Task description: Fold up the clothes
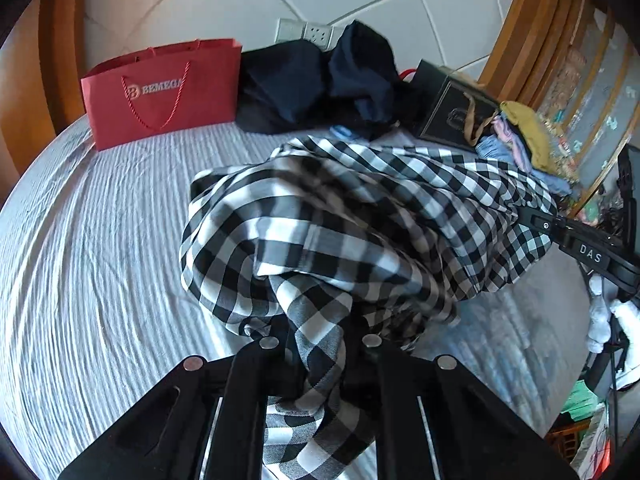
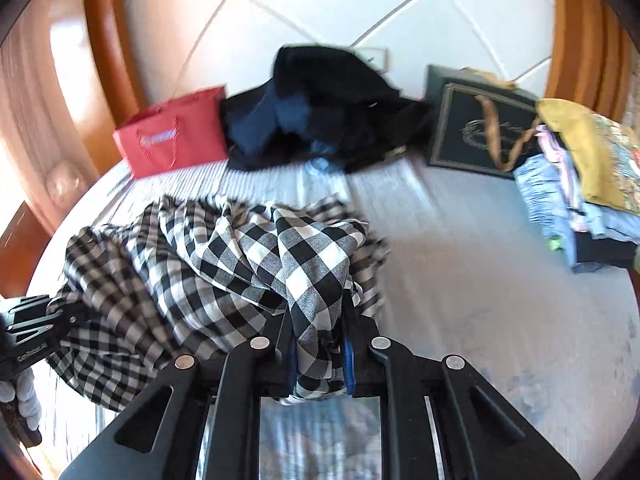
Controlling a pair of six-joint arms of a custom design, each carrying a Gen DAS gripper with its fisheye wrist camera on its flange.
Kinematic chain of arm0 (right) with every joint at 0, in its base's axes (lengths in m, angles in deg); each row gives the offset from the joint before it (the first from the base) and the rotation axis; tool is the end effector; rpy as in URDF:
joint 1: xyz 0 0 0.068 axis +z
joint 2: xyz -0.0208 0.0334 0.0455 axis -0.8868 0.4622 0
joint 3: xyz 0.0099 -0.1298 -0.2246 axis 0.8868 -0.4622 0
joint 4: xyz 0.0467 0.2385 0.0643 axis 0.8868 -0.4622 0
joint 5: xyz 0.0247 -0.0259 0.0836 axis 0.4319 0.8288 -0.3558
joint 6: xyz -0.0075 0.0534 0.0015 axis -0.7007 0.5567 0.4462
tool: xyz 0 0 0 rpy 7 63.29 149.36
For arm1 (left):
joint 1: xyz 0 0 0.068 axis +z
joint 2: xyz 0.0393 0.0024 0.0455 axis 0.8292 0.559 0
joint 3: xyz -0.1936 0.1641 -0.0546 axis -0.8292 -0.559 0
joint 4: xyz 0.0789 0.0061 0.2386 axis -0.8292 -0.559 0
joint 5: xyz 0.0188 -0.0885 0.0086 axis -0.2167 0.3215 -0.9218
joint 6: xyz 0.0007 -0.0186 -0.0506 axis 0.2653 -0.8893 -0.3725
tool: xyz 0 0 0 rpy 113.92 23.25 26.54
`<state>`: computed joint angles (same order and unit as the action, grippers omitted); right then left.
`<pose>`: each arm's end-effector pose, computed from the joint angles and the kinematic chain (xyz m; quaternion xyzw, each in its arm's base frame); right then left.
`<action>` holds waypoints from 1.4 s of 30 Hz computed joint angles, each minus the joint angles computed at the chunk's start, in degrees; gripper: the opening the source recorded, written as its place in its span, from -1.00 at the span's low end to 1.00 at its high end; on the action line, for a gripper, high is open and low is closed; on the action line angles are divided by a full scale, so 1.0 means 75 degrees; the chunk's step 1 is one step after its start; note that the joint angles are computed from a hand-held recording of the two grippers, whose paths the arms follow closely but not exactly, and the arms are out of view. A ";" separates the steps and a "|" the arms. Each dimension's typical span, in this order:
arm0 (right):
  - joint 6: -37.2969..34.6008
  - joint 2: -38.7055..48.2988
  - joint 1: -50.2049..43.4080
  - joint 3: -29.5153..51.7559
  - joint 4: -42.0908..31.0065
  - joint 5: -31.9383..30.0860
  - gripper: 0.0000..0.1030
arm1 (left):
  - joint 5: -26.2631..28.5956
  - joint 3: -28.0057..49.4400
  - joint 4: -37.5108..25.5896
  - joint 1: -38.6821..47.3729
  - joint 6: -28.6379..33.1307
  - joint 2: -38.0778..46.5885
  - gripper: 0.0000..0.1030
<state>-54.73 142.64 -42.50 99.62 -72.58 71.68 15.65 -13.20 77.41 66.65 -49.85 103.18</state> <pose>0.2475 0.0833 0.1681 -0.0043 0.9255 0.0335 0.3771 0.2670 0.0312 0.1309 0.1557 0.9222 -0.1896 0.2989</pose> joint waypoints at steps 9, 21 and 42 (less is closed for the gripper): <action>-0.2080 -0.2173 -0.5235 -0.0825 -0.1533 -0.0606 -0.68 | 0.1140 0.0209 -0.1501 -0.0714 0.0149 -0.1126 0.53; -0.3783 -0.1054 -0.8097 -0.1539 -0.1189 -0.2751 0.37 | -0.1125 0.1150 0.0873 -0.1452 -0.1314 0.1836 0.51; -0.2098 0.2536 -0.6168 -0.0513 0.0297 -0.1770 -0.12 | -0.2590 0.3696 0.1487 -0.2637 -0.2218 0.4776 -0.95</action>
